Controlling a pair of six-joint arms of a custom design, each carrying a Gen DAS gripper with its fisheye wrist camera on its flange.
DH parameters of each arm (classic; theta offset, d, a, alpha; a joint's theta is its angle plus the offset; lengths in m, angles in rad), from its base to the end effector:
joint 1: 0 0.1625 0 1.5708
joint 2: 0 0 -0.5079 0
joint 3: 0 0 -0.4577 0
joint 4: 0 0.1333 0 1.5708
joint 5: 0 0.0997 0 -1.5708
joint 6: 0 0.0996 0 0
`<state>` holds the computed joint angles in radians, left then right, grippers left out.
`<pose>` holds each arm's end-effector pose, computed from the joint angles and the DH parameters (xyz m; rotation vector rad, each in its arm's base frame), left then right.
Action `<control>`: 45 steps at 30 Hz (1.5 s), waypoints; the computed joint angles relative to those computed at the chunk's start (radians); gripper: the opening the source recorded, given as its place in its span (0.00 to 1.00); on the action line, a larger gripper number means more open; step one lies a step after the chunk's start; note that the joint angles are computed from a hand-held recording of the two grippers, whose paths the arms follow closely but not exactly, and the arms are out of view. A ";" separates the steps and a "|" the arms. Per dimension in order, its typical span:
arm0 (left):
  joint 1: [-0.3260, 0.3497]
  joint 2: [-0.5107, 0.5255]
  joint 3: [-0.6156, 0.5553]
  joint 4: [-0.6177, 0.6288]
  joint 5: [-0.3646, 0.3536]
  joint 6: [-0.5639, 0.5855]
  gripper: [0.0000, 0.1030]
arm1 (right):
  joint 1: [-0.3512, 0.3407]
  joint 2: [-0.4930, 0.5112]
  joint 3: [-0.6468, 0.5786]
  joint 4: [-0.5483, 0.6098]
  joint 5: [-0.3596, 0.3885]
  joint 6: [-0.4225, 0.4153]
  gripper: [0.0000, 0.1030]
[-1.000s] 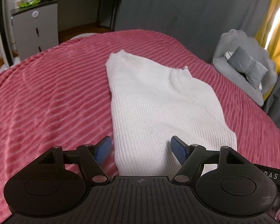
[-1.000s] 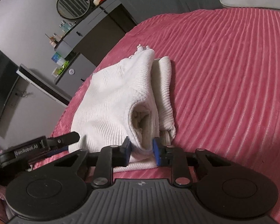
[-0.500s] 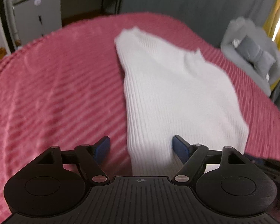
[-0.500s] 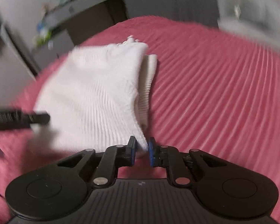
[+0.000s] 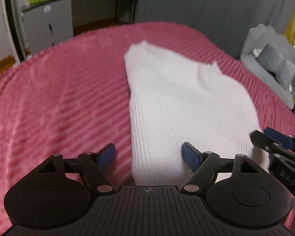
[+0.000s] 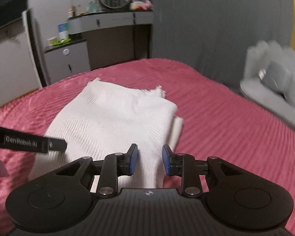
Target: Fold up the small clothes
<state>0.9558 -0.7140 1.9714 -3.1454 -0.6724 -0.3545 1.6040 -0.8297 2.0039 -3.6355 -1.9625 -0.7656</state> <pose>-0.1962 -0.6438 0.0319 0.1253 2.3495 -0.8589 0.1169 -0.6504 0.1346 0.7035 -2.2345 0.8735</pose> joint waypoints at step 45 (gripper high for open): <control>-0.215 -0.194 0.086 0.812 0.147 -0.622 1.00 | 0.104 -0.249 0.174 0.508 -0.267 0.421 0.96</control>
<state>0.7411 -0.9084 2.0572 -2.3337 -0.5256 -0.9762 1.7078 -1.0787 2.1776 -3.1270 -2.2298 -0.3445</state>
